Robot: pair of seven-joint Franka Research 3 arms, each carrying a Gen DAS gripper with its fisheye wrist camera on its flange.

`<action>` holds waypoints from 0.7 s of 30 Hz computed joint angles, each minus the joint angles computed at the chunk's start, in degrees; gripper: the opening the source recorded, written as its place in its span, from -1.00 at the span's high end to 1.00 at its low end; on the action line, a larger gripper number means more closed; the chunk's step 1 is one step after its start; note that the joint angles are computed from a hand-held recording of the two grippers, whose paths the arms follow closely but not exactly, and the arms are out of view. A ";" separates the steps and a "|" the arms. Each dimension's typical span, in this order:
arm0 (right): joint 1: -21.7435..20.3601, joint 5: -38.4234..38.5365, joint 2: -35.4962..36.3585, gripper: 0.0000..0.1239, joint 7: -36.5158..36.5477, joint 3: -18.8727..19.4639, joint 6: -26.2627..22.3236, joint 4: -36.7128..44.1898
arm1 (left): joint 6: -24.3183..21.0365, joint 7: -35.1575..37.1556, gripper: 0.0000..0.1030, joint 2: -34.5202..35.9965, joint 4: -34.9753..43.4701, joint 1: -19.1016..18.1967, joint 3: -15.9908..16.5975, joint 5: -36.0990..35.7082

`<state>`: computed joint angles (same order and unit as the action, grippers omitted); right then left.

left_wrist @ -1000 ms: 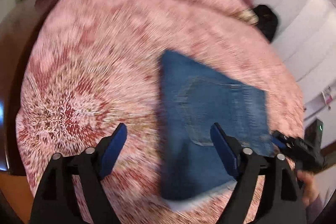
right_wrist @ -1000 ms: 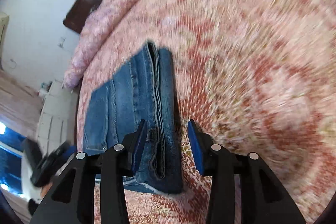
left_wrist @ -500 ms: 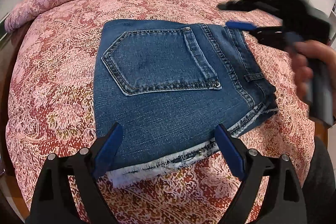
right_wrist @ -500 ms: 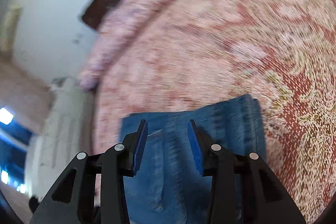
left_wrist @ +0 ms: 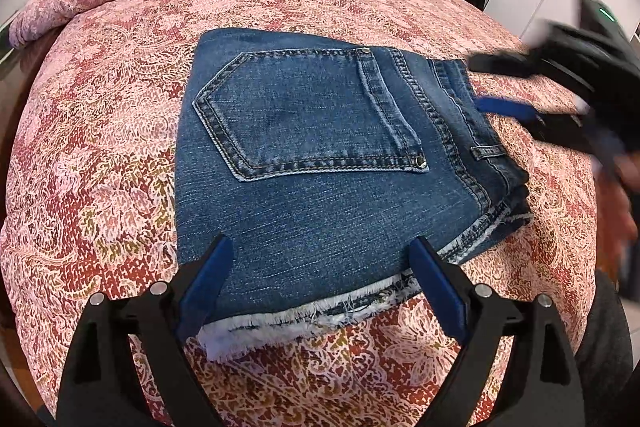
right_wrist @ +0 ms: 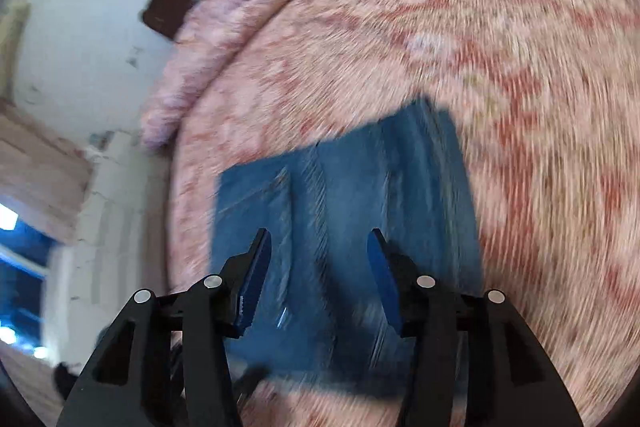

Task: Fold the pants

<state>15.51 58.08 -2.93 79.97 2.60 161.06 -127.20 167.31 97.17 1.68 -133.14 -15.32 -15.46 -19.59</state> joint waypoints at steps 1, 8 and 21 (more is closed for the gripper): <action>0.55 5.13 -2.51 0.19 -3.91 -0.06 -0.75 -2.77 | 0.06 -0.06 -0.74 0.02 -0.04 0.00 0.02 0.22; 2.67 18.53 -10.87 -0.10 -10.12 -1.70 -1.21 -14.16 | 0.54 -2.71 -0.82 -0.86 -1.03 -0.55 0.08 3.49; -12.25 -34.66 -24.13 -0.24 31.02 18.95 4.27 -25.14 | 6.03 -35.62 -0.95 -15.03 -13.17 8.26 -7.08 37.53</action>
